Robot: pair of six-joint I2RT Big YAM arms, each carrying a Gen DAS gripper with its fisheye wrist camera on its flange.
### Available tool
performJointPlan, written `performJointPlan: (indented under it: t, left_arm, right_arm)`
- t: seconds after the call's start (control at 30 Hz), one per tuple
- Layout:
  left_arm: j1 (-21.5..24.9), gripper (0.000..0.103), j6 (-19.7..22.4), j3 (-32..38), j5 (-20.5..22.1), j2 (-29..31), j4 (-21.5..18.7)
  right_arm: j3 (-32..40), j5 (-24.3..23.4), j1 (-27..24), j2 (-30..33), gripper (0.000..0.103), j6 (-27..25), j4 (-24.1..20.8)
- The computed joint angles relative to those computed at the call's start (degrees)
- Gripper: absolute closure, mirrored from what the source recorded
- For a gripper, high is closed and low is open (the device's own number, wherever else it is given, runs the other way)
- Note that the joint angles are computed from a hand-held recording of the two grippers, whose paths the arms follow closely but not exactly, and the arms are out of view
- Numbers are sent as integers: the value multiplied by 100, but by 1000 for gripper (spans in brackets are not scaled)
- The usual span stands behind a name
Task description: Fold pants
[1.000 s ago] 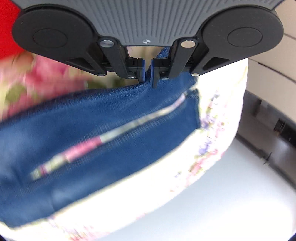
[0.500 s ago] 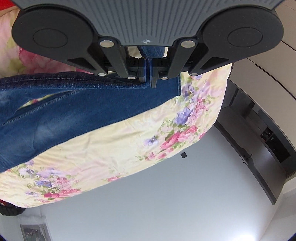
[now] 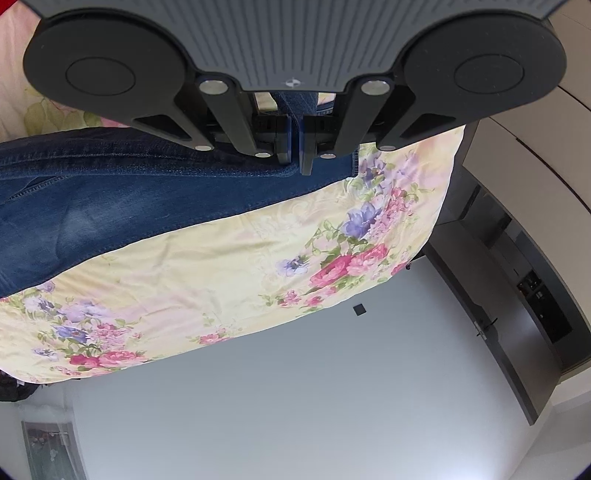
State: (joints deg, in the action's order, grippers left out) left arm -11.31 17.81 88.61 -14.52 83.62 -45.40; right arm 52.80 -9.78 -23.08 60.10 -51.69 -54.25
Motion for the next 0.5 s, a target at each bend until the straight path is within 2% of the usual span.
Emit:
performJointPlan:
  t: [0.07,0.2,0.33,0.5]
  left_arm:
    - [42,100,56,111,-27,83,-74]
    - [93,100,98,466,-155,399,-293]
    - [178,100,-51,1065,-195,966,-609]
    - [153,100,6,2089,-412,1938,-1021]
  right_arm:
    - [321,-106,-55,-21,99,218,21]
    - [1077,59,130,280,101,906,476]
    - [1906,626,565,1101,102,1339,1090]
    - [2951,1337,995,2431,102,1528,1358]
